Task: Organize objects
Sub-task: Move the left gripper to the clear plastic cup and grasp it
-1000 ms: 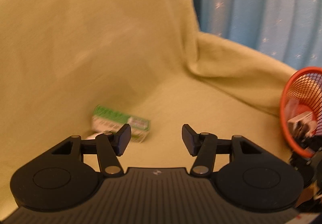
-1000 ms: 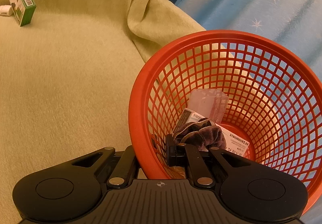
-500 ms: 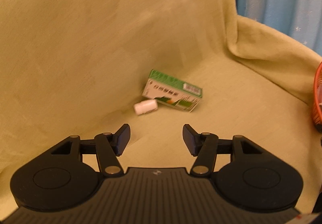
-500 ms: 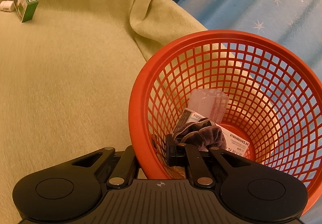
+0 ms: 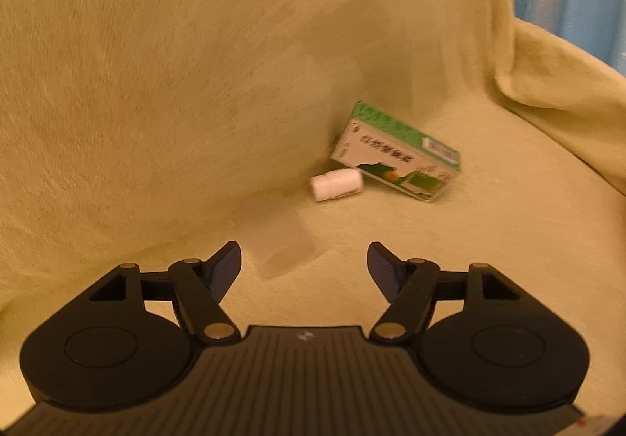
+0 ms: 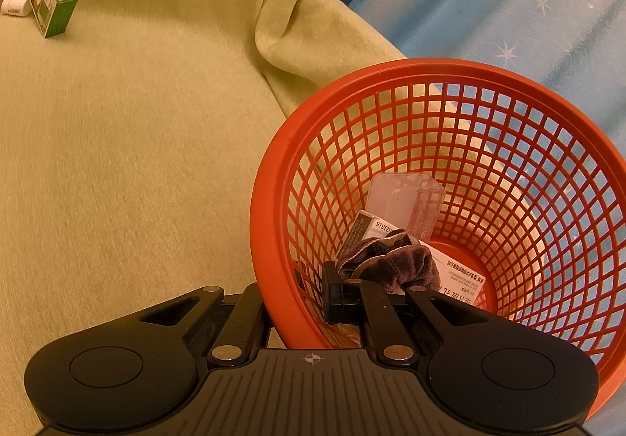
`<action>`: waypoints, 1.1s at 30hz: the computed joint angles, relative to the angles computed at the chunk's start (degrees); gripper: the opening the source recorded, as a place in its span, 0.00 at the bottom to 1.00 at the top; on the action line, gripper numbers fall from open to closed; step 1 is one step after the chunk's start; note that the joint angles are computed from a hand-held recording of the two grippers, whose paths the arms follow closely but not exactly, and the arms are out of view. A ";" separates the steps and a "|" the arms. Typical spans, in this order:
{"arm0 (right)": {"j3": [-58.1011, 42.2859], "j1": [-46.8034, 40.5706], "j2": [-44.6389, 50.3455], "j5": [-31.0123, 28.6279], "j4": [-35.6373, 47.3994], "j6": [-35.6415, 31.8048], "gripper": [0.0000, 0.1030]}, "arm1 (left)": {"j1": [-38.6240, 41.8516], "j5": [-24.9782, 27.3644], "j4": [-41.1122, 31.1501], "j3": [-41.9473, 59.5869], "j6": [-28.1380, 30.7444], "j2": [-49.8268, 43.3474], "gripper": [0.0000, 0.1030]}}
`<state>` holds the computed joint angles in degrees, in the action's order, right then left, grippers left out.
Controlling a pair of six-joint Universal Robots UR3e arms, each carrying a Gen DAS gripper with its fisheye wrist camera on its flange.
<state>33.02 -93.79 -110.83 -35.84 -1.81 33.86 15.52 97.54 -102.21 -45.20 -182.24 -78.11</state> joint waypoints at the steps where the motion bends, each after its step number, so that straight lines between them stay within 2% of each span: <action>1: 0.01 0.02 0.02 -0.01 -0.02 -0.02 0.05 | 0.57 0.00 1.00 -1.65 -0.32 0.39 0.65; 3: 0.86 0.54 -0.11 0.04 -1.38 0.93 0.05 | 1.82 -0.23 3.21 -4.84 -1.44 1.04 0.65; 4: -1.08 -0.42 0.43 -0.14 1.24 -0.69 0.05 | 2.57 -0.56 4.36 -6.32 -1.80 1.34 0.65; 9: -0.84 -0.01 0.51 -0.10 0.32 0.06 0.05 | 2.90 0.31 8.80 -9.41 -4.76 -0.70 0.65; 10: -2.62 -0.76 1.09 -0.25 2.50 -1.19 0.05 | 2.80 0.67 9.30 -9.72 -5.17 -1.37 0.65; 13: -3.24 -0.73 1.37 -0.29 2.83 -1.11 0.05 | 2.20 2.04 10.85 -10.57 -5.66 -3.26 0.60; 15: -5.65 -1.76 2.34 -0.52 5.70 -2.74 0.05 | 2.33 2.10 10.31 -10.20 -5.75 -4.52 0.56; 17: -2.72 -0.28 1.22 -0.23 1.89 -0.32 0.05 | 2.23 2.86 10.17 -10.36 -5.78 -5.23 0.52; 22: -1.82 0.22 0.96 -0.14 0.57 0.50 0.05 | 2.12 3.42 10.60 -11.61 -4.10 -4.39 0.49; 23: -1.61 0.34 0.92 -0.12 0.22 0.71 0.05 | 2.02 3.44 10.62 -11.95 -3.71 -3.88 0.45; 27: -0.89 0.78 0.74 -0.05 -0.97 1.42 0.05 | 0.99 2.44 9.26 -12.36 -1.70 -1.41 0.45; 29: 1.94 2.40 -0.29 0.15 -5.02 4.14 0.05 | -0.13 1.88 8.21 -12.52 -0.84 0.05 0.45; 33: 2.33 2.64 -0.47 0.19 -5.55 4.55 0.05 | -4.31 1.29 5.81 -11.98 -1.33 2.19 0.45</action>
